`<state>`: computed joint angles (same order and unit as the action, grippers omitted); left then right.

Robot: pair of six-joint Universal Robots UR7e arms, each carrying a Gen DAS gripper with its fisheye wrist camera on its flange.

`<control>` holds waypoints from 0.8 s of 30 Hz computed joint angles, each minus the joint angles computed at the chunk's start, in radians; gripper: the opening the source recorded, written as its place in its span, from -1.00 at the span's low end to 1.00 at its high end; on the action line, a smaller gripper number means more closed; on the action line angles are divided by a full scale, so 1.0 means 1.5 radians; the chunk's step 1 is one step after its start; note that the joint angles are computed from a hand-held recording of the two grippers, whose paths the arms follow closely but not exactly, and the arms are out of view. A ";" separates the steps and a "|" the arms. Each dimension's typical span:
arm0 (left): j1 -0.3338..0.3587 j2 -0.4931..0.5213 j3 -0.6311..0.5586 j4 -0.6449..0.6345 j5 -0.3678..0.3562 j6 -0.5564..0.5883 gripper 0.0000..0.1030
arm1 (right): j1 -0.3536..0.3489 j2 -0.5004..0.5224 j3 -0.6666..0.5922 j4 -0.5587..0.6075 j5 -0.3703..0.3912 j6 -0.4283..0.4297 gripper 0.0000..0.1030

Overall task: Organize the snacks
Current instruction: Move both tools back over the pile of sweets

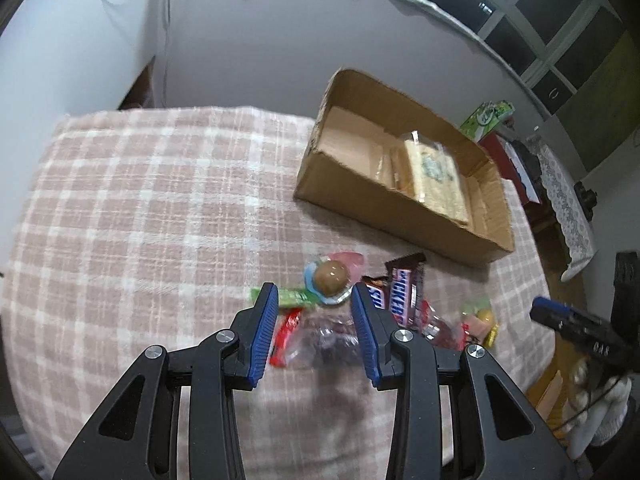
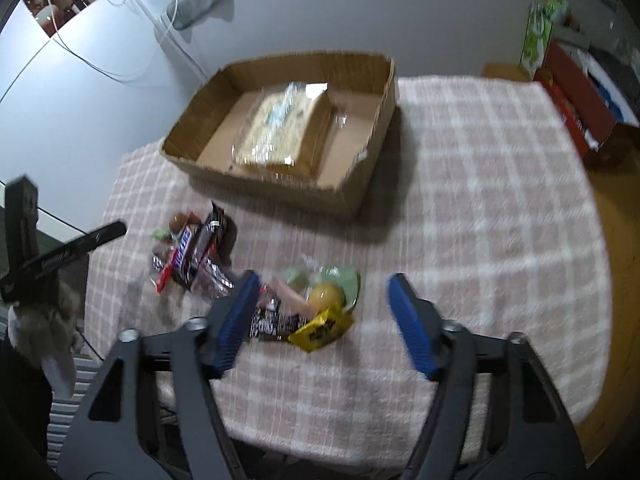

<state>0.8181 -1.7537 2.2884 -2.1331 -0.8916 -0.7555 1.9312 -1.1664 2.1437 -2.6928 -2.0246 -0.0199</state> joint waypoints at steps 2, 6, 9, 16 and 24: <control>0.019 0.018 -0.006 -0.004 -0.007 0.013 -0.37 | -0.006 0.003 0.004 0.005 0.007 0.007 0.10; 0.049 0.054 -0.020 0.001 -0.017 0.044 -0.38 | -0.008 0.011 0.007 0.010 0.007 0.013 0.07; 0.061 0.068 -0.025 0.016 -0.030 0.061 -0.38 | -0.007 0.015 0.006 0.015 0.003 0.013 0.06; 0.030 0.024 0.006 0.038 -0.050 0.048 -0.38 | -0.013 0.016 0.005 0.034 -0.006 0.020 0.06; -0.028 -0.044 0.044 0.084 -0.005 -0.047 -0.39 | -0.021 0.016 0.015 0.043 -0.014 0.019 0.06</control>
<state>0.7765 -1.8197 2.3551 -2.0064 -0.8995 -0.8258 1.9000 -1.1424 2.1659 -2.6278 -2.0455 0.0081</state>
